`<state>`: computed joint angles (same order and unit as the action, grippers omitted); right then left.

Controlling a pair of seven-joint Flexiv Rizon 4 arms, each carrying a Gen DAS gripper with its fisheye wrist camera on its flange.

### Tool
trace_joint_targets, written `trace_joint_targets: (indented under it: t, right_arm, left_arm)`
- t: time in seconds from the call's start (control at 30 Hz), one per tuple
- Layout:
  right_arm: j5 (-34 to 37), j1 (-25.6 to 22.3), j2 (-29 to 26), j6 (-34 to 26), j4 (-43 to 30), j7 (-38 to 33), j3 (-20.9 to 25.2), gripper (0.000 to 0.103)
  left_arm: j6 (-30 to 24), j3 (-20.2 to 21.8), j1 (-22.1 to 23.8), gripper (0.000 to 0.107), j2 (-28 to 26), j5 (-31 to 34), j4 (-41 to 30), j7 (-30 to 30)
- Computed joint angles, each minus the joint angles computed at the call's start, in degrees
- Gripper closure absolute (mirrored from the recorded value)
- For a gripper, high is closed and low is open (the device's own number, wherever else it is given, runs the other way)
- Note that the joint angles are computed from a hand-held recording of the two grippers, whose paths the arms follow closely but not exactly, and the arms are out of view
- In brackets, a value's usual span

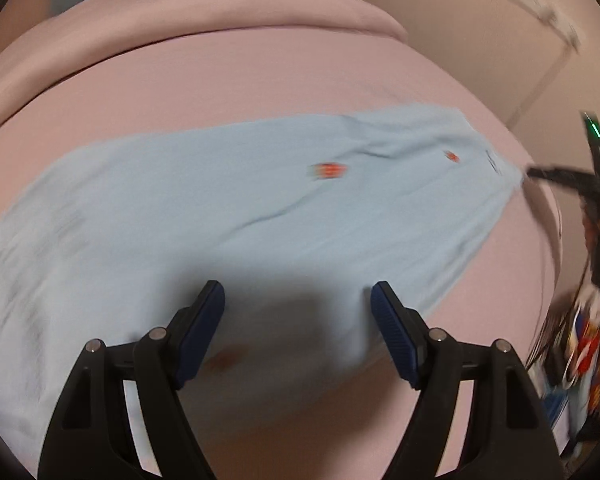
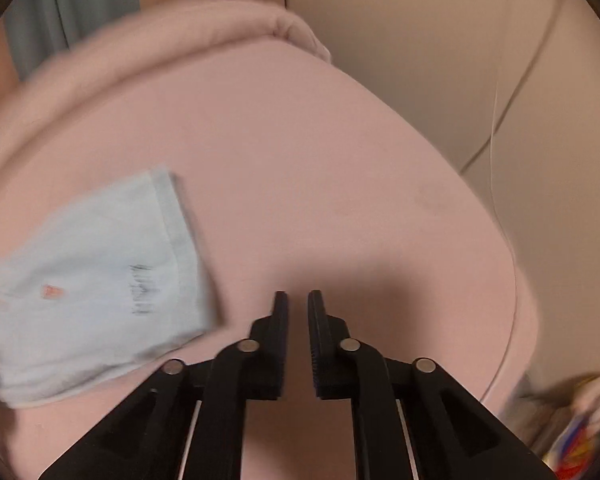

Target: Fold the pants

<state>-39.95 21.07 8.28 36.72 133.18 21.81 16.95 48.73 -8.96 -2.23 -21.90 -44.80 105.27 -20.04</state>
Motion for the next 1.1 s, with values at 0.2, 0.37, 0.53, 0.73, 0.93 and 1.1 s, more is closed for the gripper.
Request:
trace_joint_targets:
  t: [0.2,0.37,0.53,0.73,0.93,1.1]
  right_arm:
    - [-27.1,0.0,-4.8,15.4,-1.8,23.8,0.0,0.06]
    - [-45.8,2.2,-17.0,27.5,-11.8,34.1,-5.5,0.056]
    - [-38.1,8.4,-30.8,32.1,-27.2,20.5,-7.7,0.056]
    - [-25.9,11.8,-38.2,34.1,-35.8,3.7,-7.5,0.056]
    - [-18.2,14.8,-40.0,33.3,-38.8,-4.6,-8.5,0.056]
    - [-12.4,17.0,-41.7,32.9,-41.0,-10.8,-9.3,0.056]
  left_arm:
    - [-2.4,4.9,9.3,0.028,2.1,-11.5,1.3,-4.8]
    - [-5.4,6.7,15.3,0.03,-0.1,-15.6,-0.4,-10.6]
    - [-11.8,5.4,19.6,0.036,-4.0,-23.9,-3.0,-13.9]
    - [-15.1,3.2,21.0,0.064,-8.0,-27.0,-8.1,-16.9]
    - [-15.7,3.0,21.2,0.067,-10.7,-21.7,-11.6,-22.5]
    - [-12.7,1.8,21.5,0.096,-10.0,-24.5,-11.3,-19.2]
